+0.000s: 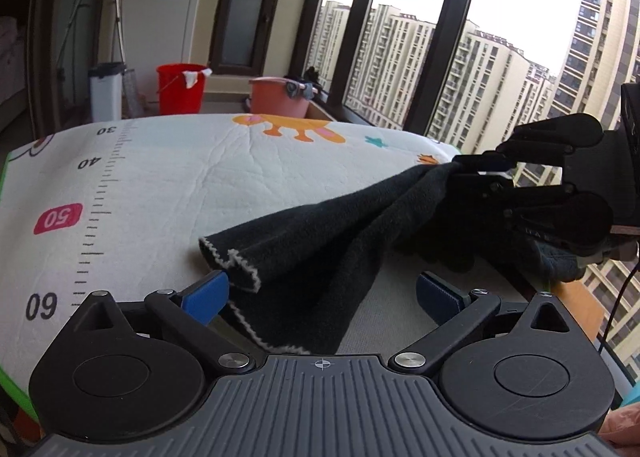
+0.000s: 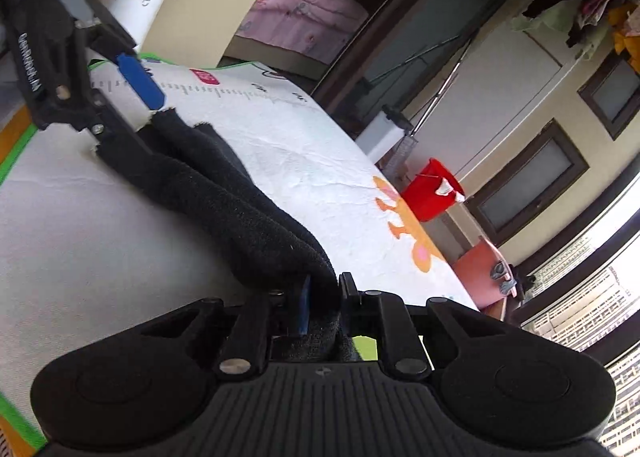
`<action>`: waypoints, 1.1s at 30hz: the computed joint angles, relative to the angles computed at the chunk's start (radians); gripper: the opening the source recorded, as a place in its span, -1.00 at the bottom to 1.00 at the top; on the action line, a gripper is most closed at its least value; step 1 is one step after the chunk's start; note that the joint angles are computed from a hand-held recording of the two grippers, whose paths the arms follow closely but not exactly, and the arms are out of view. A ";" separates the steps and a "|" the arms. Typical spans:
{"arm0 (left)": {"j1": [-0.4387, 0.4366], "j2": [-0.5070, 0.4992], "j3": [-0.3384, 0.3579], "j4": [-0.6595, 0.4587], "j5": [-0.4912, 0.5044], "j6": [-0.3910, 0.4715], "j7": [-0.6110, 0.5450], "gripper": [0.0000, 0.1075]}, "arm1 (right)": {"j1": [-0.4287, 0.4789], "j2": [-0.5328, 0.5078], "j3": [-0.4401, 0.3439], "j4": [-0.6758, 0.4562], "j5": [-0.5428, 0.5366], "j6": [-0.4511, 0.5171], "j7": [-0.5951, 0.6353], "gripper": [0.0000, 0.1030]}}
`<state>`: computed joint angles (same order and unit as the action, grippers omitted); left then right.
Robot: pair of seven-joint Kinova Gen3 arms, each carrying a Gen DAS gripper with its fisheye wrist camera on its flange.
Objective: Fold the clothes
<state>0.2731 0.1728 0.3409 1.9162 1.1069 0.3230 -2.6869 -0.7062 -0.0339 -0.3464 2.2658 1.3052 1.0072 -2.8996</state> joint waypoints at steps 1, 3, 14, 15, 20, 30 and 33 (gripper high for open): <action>0.014 0.006 -0.009 -0.007 -0.032 -0.001 0.033 0.91 | 0.018 0.011 0.019 -0.003 0.032 0.019 -0.041 -0.71; 0.027 0.020 -0.011 -0.022 -0.106 -0.003 0.103 0.91 | 0.064 0.015 0.062 -0.010 0.066 0.010 -0.114 -0.53; 0.127 0.139 0.026 -0.164 -0.457 -0.011 0.289 0.91 | 0.259 -0.337 0.028 0.175 -0.065 -0.241 -0.345 0.51; 0.174 0.156 -0.003 -0.188 -0.497 -0.005 0.301 0.91 | 0.260 -0.383 0.004 0.192 -0.106 -0.233 -0.332 0.54; 0.405 0.237 -0.174 -0.276 -0.700 -0.043 0.444 0.90 | 0.185 -0.477 -0.102 0.249 -0.306 -0.168 -0.330 0.56; 0.711 0.265 -0.581 -0.289 -0.836 -0.158 0.851 0.90 | 0.338 -0.201 -0.011 0.209 -0.114 -0.478 -0.278 0.20; 0.620 0.210 -0.533 -0.227 -0.782 -0.185 0.883 0.90 | 0.337 -0.132 0.054 0.142 -0.155 -0.495 -0.161 -0.35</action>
<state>0.8935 0.3830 -0.1918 1.6893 0.3245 0.1379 -1.8039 -0.3692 -0.1657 -0.2926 2.4083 1.1502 0.5124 -3.0605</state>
